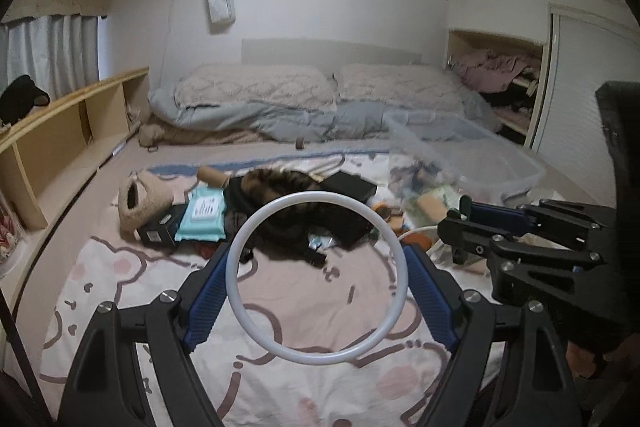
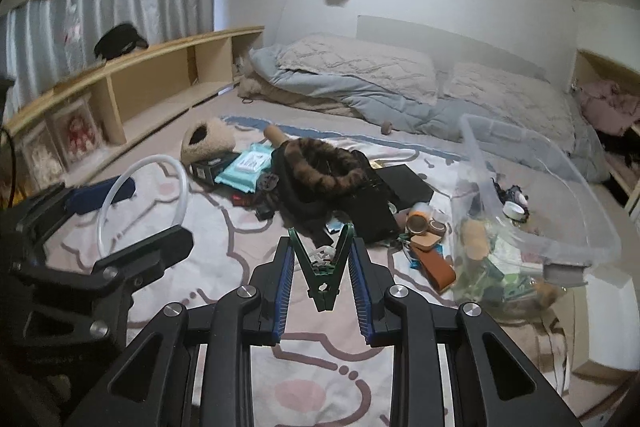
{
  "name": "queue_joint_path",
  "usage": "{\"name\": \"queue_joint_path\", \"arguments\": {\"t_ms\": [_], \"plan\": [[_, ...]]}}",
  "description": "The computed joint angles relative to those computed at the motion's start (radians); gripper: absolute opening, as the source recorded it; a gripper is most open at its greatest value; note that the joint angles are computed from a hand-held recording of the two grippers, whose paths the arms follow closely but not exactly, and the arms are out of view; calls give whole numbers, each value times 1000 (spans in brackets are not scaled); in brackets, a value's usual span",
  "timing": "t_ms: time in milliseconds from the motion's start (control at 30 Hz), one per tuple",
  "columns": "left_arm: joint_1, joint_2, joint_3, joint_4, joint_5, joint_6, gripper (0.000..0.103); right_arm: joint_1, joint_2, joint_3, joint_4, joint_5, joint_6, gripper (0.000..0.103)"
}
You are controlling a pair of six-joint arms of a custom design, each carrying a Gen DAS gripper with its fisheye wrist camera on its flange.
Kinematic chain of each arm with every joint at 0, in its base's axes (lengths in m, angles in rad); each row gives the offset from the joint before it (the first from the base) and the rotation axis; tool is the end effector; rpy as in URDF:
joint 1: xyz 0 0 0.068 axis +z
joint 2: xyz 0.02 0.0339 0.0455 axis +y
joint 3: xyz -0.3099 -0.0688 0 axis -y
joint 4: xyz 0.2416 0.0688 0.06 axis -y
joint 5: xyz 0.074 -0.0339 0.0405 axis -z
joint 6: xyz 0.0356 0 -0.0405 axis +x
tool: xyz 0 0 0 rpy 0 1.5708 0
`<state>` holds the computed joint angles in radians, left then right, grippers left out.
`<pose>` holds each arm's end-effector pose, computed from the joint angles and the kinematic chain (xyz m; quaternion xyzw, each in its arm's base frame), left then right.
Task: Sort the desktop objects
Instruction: 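Lift the white ring and green clothespin with both tools toward the clear bin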
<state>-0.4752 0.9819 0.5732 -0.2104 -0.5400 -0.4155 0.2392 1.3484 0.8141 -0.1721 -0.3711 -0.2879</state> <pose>0.1671 -0.0654 0.2696 -0.0966 0.8600 0.0238 0.5006 0.2609 0.0769 0.2748 -0.3071 0.8415 0.1574 0.4156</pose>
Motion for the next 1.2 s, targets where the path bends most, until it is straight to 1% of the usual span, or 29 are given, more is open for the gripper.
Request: {"name": "queue_joint_path", "arguments": {"t_ms": [133,233,300,400,500,633,767,833,1000,1200], "plan": [[-37,-24,55,-58,-19,-13,84,-49,-28,82,-110,-22,6,28],[-63,-21,100,-100,-35,-10,84,-84,-39,130,-152,-31,21,28],[-71,-13,135,-123,-29,-4,84,-110,-39,174,-184,-43,43,28],[-63,1,183,-144,3,9,84,-142,-29,243,-223,-56,78,28],[-39,34,237,-141,45,39,84,-171,-8,312,-252,-62,103,28],[-5,87,309,-130,96,78,84,-182,49,402,-270,-41,117,28],[54,185,390,-113,165,99,84,-214,127,508,-311,-65,124,28],[69,242,440,-111,184,110,84,-233,159,544,-312,-73,120,28],[80,373,547,-75,176,158,84,-277,250,635,-304,-78,79,28],[121,552,710,-36,228,194,84,-325,390,746,-268,-72,66,28]]}}
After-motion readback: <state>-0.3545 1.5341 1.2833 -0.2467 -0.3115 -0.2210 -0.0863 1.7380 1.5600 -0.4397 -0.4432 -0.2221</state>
